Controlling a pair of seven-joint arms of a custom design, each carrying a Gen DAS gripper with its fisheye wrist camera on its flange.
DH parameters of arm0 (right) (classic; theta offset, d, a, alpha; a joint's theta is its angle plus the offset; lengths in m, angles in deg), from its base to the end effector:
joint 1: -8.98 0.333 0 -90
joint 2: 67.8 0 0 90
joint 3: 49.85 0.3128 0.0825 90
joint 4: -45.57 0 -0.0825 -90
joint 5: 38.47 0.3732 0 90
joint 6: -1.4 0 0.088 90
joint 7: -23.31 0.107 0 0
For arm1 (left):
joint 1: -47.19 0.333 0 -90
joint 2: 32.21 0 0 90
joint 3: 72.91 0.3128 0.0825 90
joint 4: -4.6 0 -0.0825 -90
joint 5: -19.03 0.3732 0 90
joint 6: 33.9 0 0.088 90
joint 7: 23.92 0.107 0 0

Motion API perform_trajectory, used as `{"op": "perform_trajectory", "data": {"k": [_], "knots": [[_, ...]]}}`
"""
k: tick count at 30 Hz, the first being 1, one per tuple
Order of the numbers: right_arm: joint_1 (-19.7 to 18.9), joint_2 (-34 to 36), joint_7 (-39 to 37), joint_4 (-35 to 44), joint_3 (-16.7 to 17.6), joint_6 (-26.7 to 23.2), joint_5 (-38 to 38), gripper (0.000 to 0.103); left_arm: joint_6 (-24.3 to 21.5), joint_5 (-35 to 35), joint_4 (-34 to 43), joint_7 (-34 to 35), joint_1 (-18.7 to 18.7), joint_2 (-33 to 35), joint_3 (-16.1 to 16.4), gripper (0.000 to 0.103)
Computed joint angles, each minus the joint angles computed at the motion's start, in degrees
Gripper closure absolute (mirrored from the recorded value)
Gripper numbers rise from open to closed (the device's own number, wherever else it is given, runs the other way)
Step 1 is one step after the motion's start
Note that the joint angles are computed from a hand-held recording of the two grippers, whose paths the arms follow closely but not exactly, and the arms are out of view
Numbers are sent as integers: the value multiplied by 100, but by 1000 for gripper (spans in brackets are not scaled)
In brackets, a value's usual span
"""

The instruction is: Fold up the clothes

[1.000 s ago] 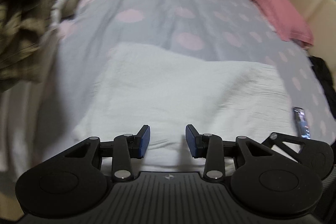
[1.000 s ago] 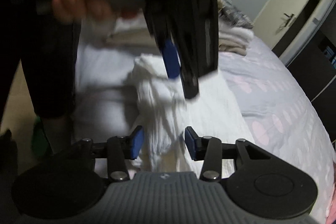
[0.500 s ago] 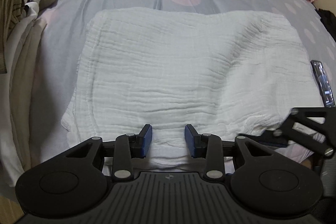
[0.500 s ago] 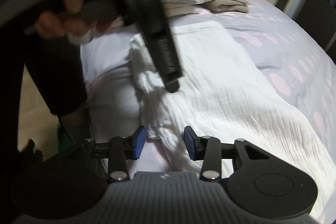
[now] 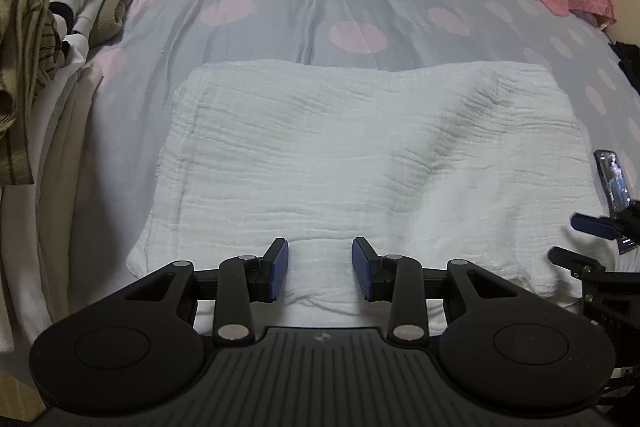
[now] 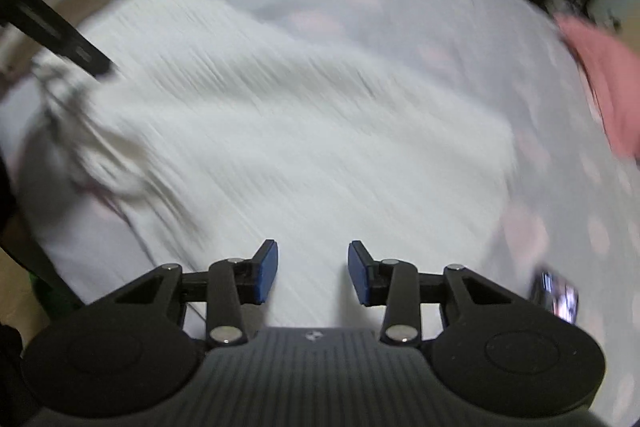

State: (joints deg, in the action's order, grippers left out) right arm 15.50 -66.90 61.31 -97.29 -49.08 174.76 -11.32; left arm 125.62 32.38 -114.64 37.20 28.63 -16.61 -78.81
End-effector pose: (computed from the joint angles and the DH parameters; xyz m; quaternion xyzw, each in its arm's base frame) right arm 0.4976 0.0291 0.3378 -0.8484 0.4596 -0.1961 0.1749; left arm 0.5522 -0.2597 0.3472 -0.6495 0.7278 -0.1876 0.1149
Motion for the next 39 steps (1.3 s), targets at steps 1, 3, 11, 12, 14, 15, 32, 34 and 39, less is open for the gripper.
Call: {"op": "perform_trajectory", "data": {"k": [1,3,11,12,14,15,32,34,39], "knots": [[-62,19,469,7,-85,-192,-493,61,-44,40,42,-39,-27,25,21,70],[-161,28,594,48,-165,-556,-557,62,-121,66,102,-80,-45,60,33,70],[-341,-193,388,-15,-333,-1048,-666,62,-845,297,477,-391,-70,318,102,67],[-304,-219,451,-48,-313,-1002,-729,61,-844,312,486,-418,-67,323,99,67],[-228,-305,414,-99,-313,-985,-677,60,-764,520,444,-513,-127,273,143,67],[-196,-378,278,-78,-357,-1078,-495,60,-693,625,398,-578,-152,235,163,67],[-877,930,1156,2209,-407,-2447,346,33,-3,-18,834,-198,-30,402,184,65],[-1076,1134,1271,2423,-274,-2589,522,33,18,-149,824,-212,26,446,165,65],[-1303,1602,1631,2809,-53,-2701,580,37,-33,-436,868,-18,117,569,104,65]]}}
